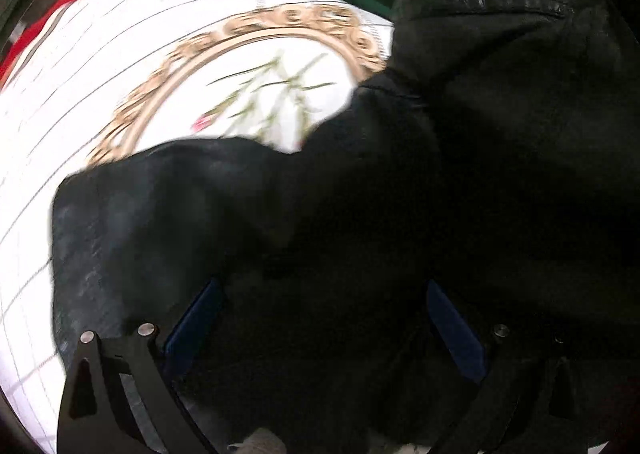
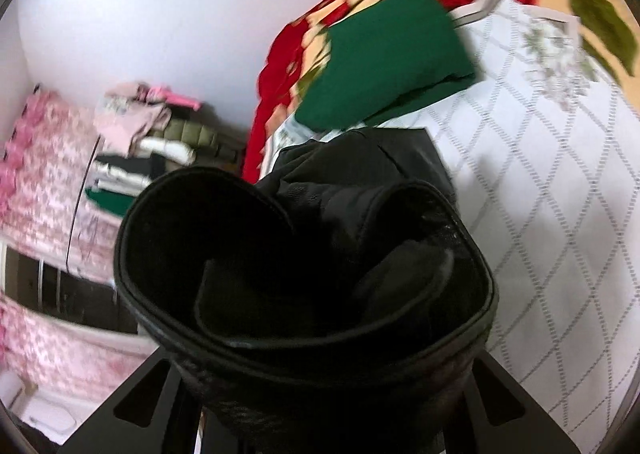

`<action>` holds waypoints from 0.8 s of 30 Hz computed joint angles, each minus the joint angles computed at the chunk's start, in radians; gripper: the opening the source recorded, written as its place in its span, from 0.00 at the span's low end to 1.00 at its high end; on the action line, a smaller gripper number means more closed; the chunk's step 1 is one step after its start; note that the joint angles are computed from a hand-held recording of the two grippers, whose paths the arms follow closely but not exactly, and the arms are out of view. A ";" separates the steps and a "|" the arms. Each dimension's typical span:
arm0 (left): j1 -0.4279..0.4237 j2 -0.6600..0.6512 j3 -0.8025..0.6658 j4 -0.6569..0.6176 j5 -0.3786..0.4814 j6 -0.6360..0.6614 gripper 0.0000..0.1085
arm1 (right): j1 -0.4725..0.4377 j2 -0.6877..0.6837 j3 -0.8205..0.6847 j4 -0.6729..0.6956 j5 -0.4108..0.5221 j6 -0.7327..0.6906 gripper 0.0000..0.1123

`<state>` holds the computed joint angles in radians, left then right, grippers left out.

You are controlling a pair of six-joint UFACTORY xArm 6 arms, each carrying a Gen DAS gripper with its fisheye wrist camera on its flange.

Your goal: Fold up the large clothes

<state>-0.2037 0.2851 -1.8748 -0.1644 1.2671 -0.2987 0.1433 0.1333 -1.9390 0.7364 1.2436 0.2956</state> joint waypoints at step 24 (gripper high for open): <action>0.507 -0.626 0.393 0.114 0.169 -0.301 0.92 | 0.445 0.164 0.035 0.124 0.213 -0.060 0.92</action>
